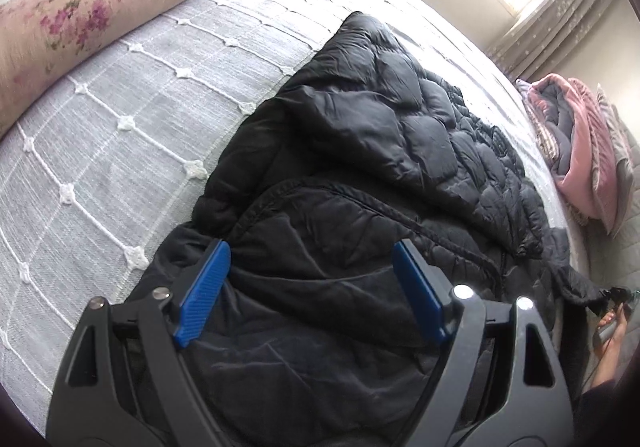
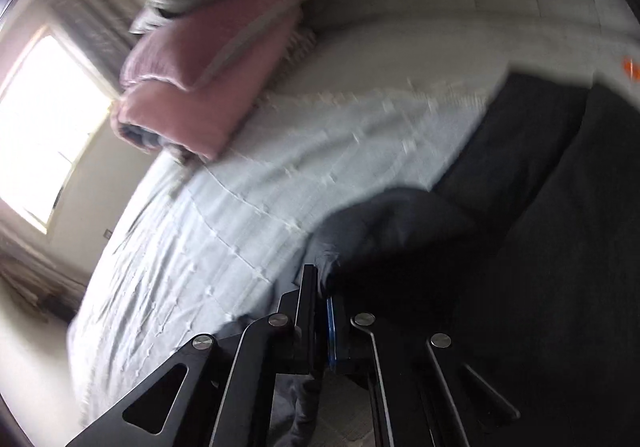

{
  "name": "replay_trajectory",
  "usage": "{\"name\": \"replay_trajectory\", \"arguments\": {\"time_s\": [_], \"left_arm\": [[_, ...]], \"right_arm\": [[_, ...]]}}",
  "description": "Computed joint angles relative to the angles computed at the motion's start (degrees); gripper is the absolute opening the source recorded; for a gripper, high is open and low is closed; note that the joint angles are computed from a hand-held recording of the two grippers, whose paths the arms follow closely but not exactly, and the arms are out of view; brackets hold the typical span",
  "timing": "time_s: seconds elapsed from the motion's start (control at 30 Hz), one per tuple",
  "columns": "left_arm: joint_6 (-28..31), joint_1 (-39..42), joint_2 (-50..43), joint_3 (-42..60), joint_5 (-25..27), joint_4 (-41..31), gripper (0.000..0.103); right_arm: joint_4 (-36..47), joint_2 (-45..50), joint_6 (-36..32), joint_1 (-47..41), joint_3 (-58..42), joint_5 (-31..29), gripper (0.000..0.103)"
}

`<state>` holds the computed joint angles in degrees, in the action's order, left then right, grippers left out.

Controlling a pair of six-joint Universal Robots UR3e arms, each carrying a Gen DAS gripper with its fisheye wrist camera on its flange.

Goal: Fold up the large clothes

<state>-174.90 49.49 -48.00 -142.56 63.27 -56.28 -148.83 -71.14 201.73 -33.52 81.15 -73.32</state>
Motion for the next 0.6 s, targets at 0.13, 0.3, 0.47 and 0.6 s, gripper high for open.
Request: {"name": "replay_trajectory", "arguments": {"time_s": [0.13,0.3,0.47,0.6], "left_arm": [[1.36,2.93,2.61,0.75,-1.94,-4.40,0.084],[1.44,4.73,2.28,0.85,-2.31,-4.12,0.084],[6.94,11.81,5.68,2.79,-7.63,-13.82,0.084],[9.88,15.59,7.96,3.93,-9.05,-18.80,0.084]], "right_arm": [[-0.05,-6.00,-3.54,1.72,3.47,-6.33,0.004],[5.86,-6.68,-2.79,4.16,0.57,-11.70,0.004],[0.32,-11.74,-5.60,14.04,-2.14,-9.94,0.004],[-6.93,-11.58,-10.59,29.43,-4.52,-9.18,0.004]]}}
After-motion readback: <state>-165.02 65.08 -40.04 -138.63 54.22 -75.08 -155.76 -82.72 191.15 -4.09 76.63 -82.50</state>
